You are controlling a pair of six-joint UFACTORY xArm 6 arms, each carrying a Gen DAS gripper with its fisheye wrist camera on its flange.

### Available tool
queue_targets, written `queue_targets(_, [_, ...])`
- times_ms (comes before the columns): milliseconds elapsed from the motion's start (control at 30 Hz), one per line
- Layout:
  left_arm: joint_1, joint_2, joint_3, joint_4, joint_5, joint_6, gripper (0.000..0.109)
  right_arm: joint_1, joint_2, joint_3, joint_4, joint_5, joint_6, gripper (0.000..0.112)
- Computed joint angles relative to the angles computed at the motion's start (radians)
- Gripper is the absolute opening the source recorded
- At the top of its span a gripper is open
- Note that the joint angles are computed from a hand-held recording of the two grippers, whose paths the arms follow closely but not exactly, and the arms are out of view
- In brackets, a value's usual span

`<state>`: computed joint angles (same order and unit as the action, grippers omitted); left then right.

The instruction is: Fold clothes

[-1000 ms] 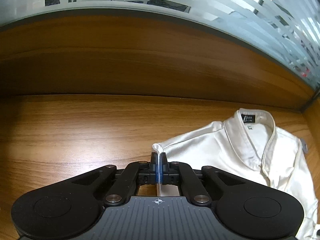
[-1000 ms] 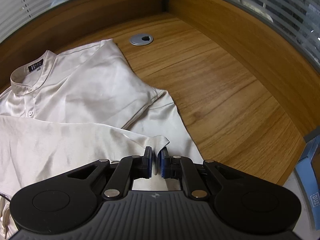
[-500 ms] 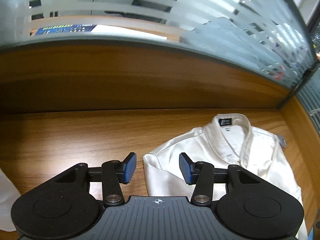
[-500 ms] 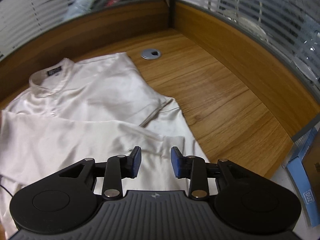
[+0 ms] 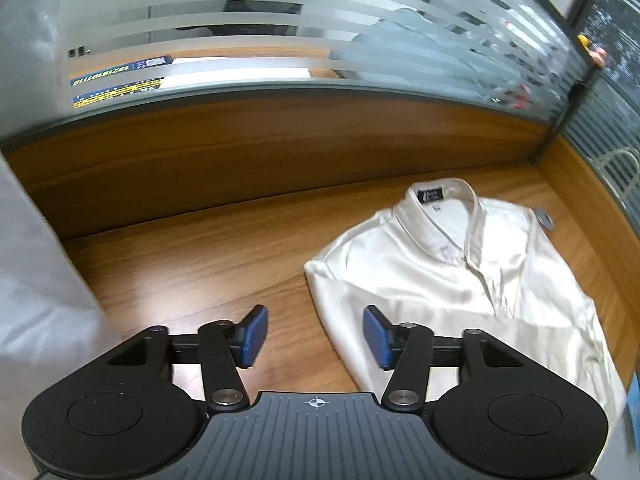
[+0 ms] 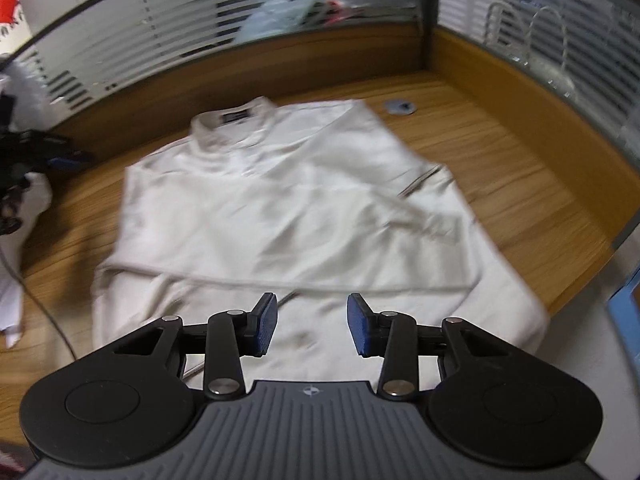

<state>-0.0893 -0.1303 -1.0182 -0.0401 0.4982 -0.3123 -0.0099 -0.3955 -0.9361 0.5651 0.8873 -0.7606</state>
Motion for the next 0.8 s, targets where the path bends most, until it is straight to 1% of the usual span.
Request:
queue_targets(100, [0.019, -0.017, 0.027, -0.102, 0.008, 0.136, 0.060, 0.039, -0.140, 0.141, -0.002, 0.001, 0.049, 0.044])
queue_targets(167, [0.033, -0.010, 0.031, -0.116, 0.024, 0.177, 0.060, 0.094, -0.244, 0.246, -0.045, -0.019, 0.122, 0.044])
queue_targets(233, [0.043, 0.001, 0.028, -0.142, 0.036, 0.209, 0.059, 0.171, -0.357, 0.353, -0.108, -0.049, 0.233, 0.044])
queue_targets(300, [0.048, 0.011, 0.031, -0.195, 0.025, 0.261, 0.059, 0.258, -0.461, 0.445, -0.172, -0.064, 0.368, 0.044])
queue_targets(433, [0.048, 0.041, 0.018, -0.295, 0.021, 0.343, 0.060, 0.442, -0.591, 0.563, -0.307, -0.090, 0.645, 0.044])
queue_targets(533, [0.040, 0.075, 0.003, -0.328, 0.004, 0.362, 0.060, 0.579, -0.622, 0.608, -0.416, -0.124, 0.837, 0.044])
queue_targets(633, [0.031, 0.115, -0.014, -0.371, -0.019, 0.376, 0.060, 0.701, -0.606, 0.627, -0.529, -0.163, 1.004, 0.044])
queue_targets(733, [0.026, 0.160, -0.038, -0.406, -0.045, 0.386, 0.060, 0.769, -0.543, 0.618, -0.611, -0.199, 1.099, 0.044])
queue_targets(800, [0.023, 0.186, -0.055, -0.435, -0.061, 0.390, 0.060, 0.798, -0.515, 0.612, -0.666, -0.197, 1.150, 0.044])
